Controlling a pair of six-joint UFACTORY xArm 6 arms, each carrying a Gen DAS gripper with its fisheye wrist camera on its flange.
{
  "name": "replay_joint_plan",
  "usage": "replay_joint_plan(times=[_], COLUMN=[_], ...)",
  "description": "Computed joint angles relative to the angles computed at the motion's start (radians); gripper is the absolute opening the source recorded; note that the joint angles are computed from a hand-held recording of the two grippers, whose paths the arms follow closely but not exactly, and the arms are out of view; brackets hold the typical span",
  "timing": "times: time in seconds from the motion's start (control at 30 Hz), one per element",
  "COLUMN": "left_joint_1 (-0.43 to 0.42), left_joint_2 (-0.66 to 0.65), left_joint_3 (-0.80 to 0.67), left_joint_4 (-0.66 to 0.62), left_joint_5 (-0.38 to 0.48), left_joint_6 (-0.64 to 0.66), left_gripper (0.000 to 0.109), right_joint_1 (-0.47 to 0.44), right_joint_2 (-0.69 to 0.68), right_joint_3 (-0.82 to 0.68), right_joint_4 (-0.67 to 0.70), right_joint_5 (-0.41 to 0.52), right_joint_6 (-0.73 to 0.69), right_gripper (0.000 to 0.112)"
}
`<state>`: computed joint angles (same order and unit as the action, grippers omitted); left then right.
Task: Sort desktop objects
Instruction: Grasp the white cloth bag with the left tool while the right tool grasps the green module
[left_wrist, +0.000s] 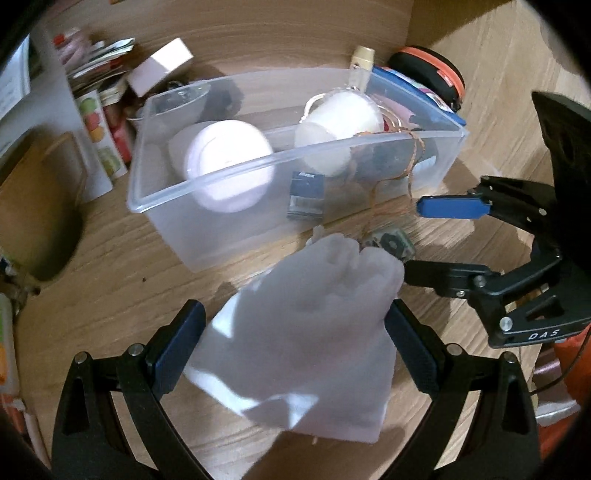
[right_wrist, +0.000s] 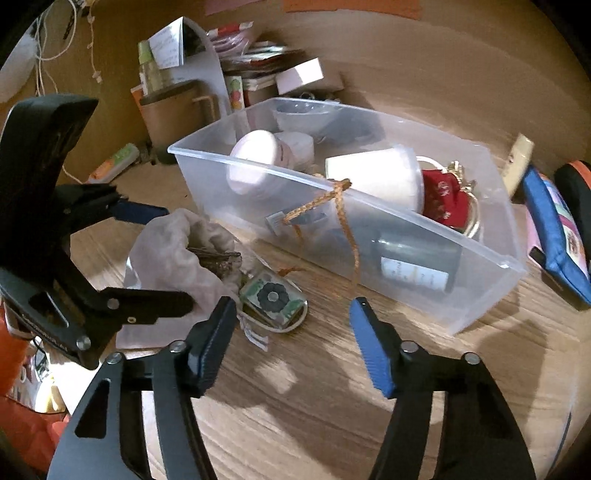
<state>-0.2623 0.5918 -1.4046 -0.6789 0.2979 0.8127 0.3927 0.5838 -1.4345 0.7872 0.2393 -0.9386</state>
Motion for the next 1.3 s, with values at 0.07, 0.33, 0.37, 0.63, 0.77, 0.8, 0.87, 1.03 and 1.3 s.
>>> replay_joint_plan(times=[0.07, 0.33, 0.37, 0.63, 0.77, 0.8, 0.87, 1.03, 1.3], left_joint_1=[-0.003, -0.008, -0.009, -0.011, -0.016, -0.018, -0.019, -0.030, -0.039], left_joint_2=[0.012, 0.048, 0.048, 0.040, 0.037, 0.035, 0.034, 0.021, -0.005], left_joint_3=[-0.012, -0.050, -0.050, -0.048, -0.044, -0.043, -0.042, -0.027, -0.002], left_joint_4=[0.025, 0.009, 0.002, -0.104, -0.147, -0.158, -0.170, -0.196, -0.260], left_joint_5=[0.000, -0.005, -0.007, 0.011, 0.007, 0.005, 0.004, -0.015, -0.043], left_joint_6=[-0.010, -0.001, 0.004, 0.118, 0.167, 0.178, 0.188, 0.223, 0.276], left_gripper=[0.098, 0.098, 0.098, 0.079, 0.073, 0.072, 0.070, 0.054, 0.042], right_joint_1=[-0.002, -0.012, -0.013, -0.018, -0.018, -0.018, -0.013, 0.001, 0.011], right_joint_2=[0.010, 0.053, 0.056, 0.080, 0.090, 0.090, 0.087, 0.077, 0.009], right_joint_3=[-0.013, -0.073, -0.079, -0.124, -0.142, -0.144, -0.136, -0.108, -0.020], right_joint_4=[-0.030, -0.123, -0.116, -0.091, -0.080, -0.074, -0.079, -0.146, -0.116], right_joint_5=[0.012, 0.053, 0.060, 0.110, 0.130, 0.139, 0.125, 0.066, -0.001], right_joint_6=[0.016, 0.057, 0.048, -0.010, -0.032, -0.040, -0.040, 0.020, 0.004], right_gripper=[0.056, 0.047, 0.046, 0.038, 0.033, 0.029, 0.026, 0.024, 0.022])
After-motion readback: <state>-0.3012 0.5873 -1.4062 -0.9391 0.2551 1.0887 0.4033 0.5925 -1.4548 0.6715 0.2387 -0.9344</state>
